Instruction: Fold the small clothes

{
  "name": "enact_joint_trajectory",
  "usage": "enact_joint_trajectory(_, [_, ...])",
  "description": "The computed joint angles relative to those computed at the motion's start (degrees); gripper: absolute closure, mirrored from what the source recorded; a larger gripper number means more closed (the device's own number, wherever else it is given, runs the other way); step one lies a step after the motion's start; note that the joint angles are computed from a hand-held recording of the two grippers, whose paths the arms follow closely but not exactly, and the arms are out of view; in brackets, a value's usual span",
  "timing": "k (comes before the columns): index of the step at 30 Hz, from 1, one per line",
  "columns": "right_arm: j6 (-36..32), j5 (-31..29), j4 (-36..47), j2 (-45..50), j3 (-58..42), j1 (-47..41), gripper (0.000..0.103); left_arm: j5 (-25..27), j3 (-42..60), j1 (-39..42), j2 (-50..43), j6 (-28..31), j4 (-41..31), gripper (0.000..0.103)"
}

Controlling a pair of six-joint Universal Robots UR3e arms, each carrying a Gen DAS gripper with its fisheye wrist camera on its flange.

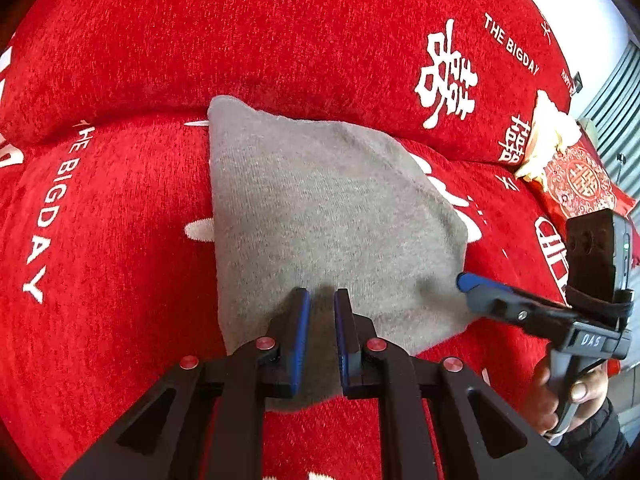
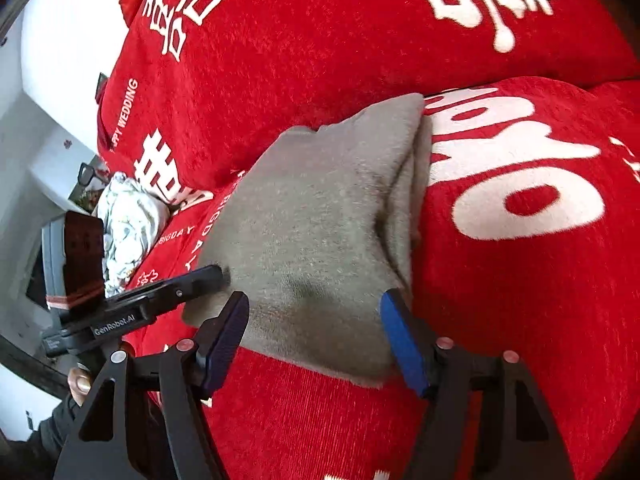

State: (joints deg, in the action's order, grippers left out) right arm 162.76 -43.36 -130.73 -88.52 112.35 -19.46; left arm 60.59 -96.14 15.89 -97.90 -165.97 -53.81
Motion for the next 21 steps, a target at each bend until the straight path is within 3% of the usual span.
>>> enact_joint_trajectory(2, [0.1, -1.2, 1.2, -2.9, 0.3, -0.7, 0.019, 0.2, -0.2, 0.6, 1.8, -0.5, -0.9, 0.089])
enact_joint_trajectory(5, [0.2, -1.3, 1.1, -6.3, 0.8, -2.5, 0.018, 0.2, 1.9, 1.1, 2.1, -0.4, -2.4, 0.086])
enact_joint_trajectory(8, [1.9, -4.0, 0.4, -4.9, -2.6, -2.5, 0.015, -3.9, 5.3, 3.6, -0.1, -4.1, -2.4, 0.004])
enact_joint_trajectory(10, [2.9, -5.6, 0.5, -2.7, -5.4, -1.9, 0.015, -12.5, 2.7, 8.6, -0.3, -9.4, 4.2, 0.001])
enact_joint_trajectory(12, [3.8, -6.8, 1.2, 0.0, -8.4, -1.2, 0.015, -14.1, 6.4, 10.5, -3.3, -13.7, 4.0, 0.001])
enact_joint_trajectory(18, [8.3, -10.1, 1.2, 10.8, -18.9, 4.0, 0.015, -7.6, 29.2, 7.0, -18.6, -8.7, -18.1, 0.001])
enact_joint_trajectory(21, [10.4, -11.3, 1.6, 15.4, -22.8, 5.2, 0.015, -10.1, 33.0, 6.3, -23.5, -8.9, -21.6, 0.001])
